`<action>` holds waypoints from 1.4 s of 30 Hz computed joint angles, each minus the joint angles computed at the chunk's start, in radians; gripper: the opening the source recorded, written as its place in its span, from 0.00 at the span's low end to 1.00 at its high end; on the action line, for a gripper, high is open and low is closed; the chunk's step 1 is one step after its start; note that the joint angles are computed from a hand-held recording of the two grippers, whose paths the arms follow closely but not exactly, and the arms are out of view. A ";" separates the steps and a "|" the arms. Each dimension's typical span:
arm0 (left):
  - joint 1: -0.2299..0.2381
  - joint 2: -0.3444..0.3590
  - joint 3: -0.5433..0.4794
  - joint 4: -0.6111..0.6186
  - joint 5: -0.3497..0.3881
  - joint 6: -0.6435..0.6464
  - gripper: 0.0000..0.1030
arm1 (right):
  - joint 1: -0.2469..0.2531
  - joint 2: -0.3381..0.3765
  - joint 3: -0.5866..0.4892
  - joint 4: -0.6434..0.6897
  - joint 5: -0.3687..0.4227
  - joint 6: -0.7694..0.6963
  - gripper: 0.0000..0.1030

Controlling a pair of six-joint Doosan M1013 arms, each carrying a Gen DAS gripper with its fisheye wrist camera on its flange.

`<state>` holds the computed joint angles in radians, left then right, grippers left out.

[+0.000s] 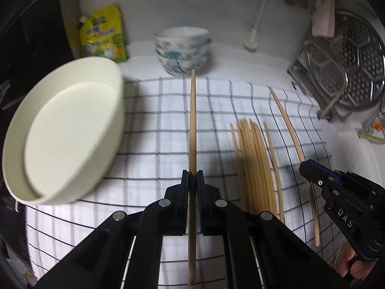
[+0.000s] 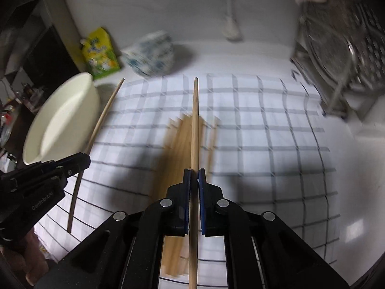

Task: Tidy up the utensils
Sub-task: 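Carry the chopstick in the right tool over the white basin while the left tool carries its own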

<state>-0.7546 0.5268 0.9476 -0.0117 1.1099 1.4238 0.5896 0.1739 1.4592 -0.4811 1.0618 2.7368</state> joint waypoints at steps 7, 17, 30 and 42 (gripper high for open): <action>0.076 -0.006 -0.045 0.097 -0.010 -0.038 0.07 | 0.008 0.126 -0.209 0.027 -0.055 -0.114 0.06; 0.189 0.049 -0.132 0.140 0.016 -0.051 0.07 | -0.002 0.368 -0.556 0.176 -0.022 -0.302 0.06; 0.234 0.129 -0.193 0.083 0.089 0.040 0.07 | -0.014 0.531 -0.770 0.268 0.118 -0.332 0.06; 0.237 0.126 -0.187 0.102 0.099 0.015 0.42 | -0.008 0.522 -0.752 0.208 0.144 -0.276 0.26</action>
<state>-0.5178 0.6527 0.7606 0.0899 1.2085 1.4392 0.5816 0.6961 0.7070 -0.2729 1.2057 2.4609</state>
